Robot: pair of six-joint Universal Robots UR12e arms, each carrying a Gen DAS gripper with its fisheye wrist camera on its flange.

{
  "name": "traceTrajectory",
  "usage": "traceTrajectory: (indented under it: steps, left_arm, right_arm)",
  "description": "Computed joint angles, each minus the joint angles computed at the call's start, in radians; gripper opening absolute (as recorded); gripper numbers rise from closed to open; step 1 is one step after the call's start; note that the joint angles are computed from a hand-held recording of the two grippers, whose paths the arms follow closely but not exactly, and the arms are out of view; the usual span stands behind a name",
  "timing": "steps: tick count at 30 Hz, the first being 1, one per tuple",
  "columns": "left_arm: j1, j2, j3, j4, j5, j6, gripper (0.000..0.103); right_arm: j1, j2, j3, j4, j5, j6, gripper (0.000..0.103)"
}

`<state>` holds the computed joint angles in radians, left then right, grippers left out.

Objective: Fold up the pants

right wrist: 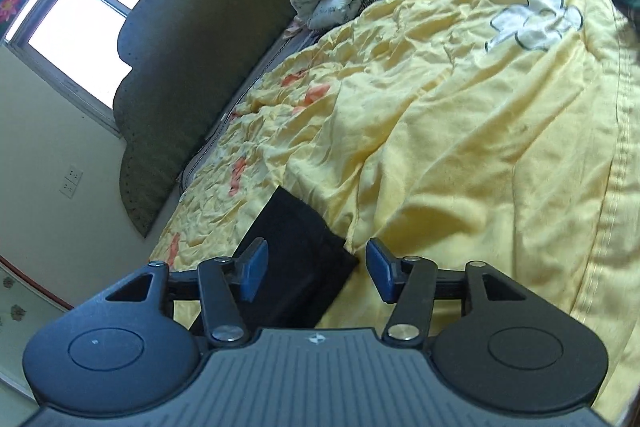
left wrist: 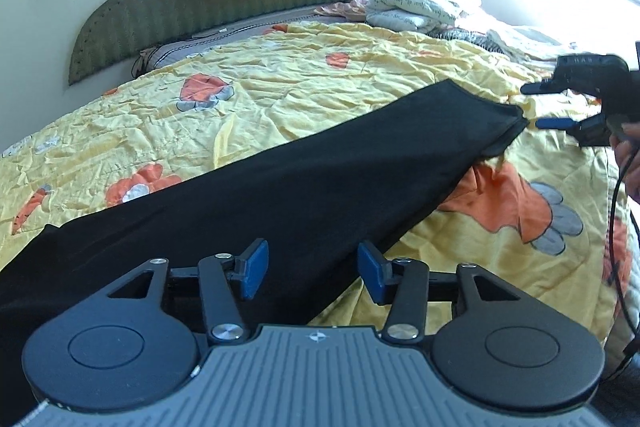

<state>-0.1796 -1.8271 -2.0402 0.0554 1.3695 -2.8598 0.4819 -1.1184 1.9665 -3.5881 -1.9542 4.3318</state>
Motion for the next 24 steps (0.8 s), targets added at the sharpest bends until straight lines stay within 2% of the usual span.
traceTrajectory:
  steps: [3, 7, 9, 11, 12, 15, 19, 21, 24]
  left_arm:
    - [0.000, -0.009, 0.009, 0.032, 0.038, -0.070, 0.060]
    - [0.002, -0.021, 0.032, 0.005, 0.097, -0.126, 0.060]
    - [0.006, -0.027, 0.041, -0.021, 0.097, -0.153, 0.060]
    - [0.008, -0.033, 0.049, -0.042, 0.102, -0.173, 0.060]
    - [0.007, -0.037, 0.052, -0.048, 0.110, -0.180, 0.060]
    - [0.004, -0.044, 0.054, -0.054, 0.132, -0.193, 0.060]
    - [0.004, -0.049, 0.053, -0.061, 0.149, -0.197, 0.062]
    - [0.003, -0.051, 0.053, -0.056, 0.154, -0.199, 0.062]
    - [0.000, -0.054, 0.052, -0.049, 0.160, -0.193, 0.064]
  right_arm:
    - [0.012, 0.019, -0.002, -0.045, -0.015, 0.053, 0.053]
    - [0.021, 0.013, -0.001, -0.010, -0.026, 0.009, 0.047]
    - [0.012, 0.018, 0.004, -0.041, 0.019, 0.002, 0.047]
    - [-0.012, 0.037, 0.005, -0.121, 0.115, 0.023, 0.047]
    - [-0.015, 0.042, -0.001, -0.118, 0.120, 0.032, 0.048]
    - [-0.014, 0.049, -0.026, -0.072, 0.088, 0.028, 0.048]
    - [-0.009, 0.076, -0.048, -0.104, 0.039, 0.069, 0.046]
    - [0.013, 0.091, -0.055, -0.130, -0.059, 0.130, 0.046]
    - [0.020, 0.093, -0.046, -0.151, -0.081, 0.166, 0.046]
